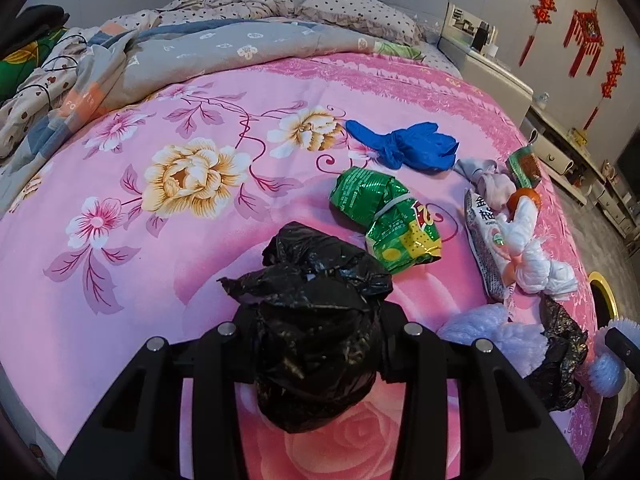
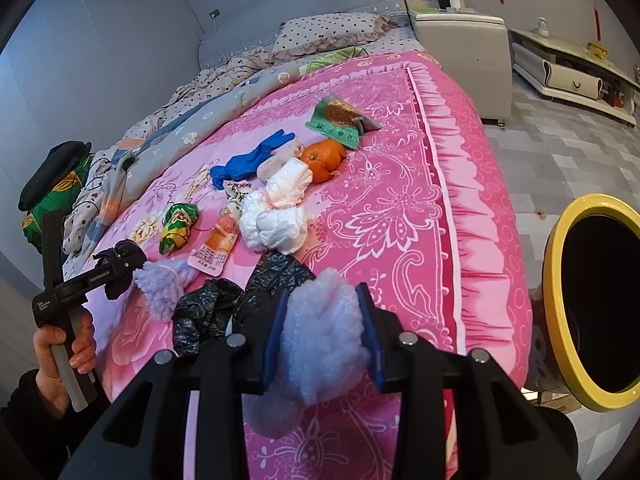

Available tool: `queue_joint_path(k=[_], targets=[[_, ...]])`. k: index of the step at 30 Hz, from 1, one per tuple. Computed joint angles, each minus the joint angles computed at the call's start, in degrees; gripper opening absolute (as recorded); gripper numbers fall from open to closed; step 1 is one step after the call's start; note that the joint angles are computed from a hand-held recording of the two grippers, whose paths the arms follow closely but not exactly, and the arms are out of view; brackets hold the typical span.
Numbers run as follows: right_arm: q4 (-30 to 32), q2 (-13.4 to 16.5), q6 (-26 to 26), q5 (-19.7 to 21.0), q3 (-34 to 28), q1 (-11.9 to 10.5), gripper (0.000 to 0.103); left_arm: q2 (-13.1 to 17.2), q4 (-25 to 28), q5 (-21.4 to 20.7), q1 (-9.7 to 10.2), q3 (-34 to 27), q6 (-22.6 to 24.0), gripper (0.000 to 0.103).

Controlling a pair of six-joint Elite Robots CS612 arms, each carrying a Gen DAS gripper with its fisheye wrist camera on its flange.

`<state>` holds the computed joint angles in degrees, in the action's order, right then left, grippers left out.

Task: Collect trash
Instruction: 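Carry both items over the yellow bin and open both tools to drop them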

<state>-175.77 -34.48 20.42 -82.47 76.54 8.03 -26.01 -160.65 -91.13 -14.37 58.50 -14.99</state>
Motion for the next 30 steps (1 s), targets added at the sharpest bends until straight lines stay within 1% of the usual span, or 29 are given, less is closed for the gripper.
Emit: queue_joint_path(k=[2, 5, 8, 13, 17, 23, 30], targets=[[-0.2, -0.7, 0.5, 1.4, 0.8, -0.3, 0.032, -0.6, -1.6, -0.9, 0.2, 1.1, -1.2, 0.038], [-0.5, -1.7, 0.6, 1.6, 1.9, -0.4, 0.032, -1.7, -3.8, -0.9, 0.23, 3.0, -2.1, 0.038], [0.1, -2.6, 0.6, 2.4, 2.6, -0.6, 0.033, -2.9, -5.8, -0.2, -0.02, 5.0, -1.7, 0.038], [1.1, -3.9, -0.1, 3.4, 3.4, -1.0, 0.033, -4.9, -8.5, -2.2, -0.17, 7.8, -1.4, 0.038], [0.6, -5.0, -0.9, 3.9, 4.1, -1.5, 0.033, -6.6, -10.4, -2.4, -0.65, 9.7, -0.2, 0.038], [-0.5, -6.4, -1.7, 4.0, 5.2, -2.4, 0.033, -8.5, -11.9, -3.2, -2.18, 11.2, 1.8, 0.038], [-3.4, -8.2, -1.4, 2.9, 7.5, -3.8, 0.033, -9.2, -12.1, -6.0, -4.4, 10.3, 4.5, 0.038]])
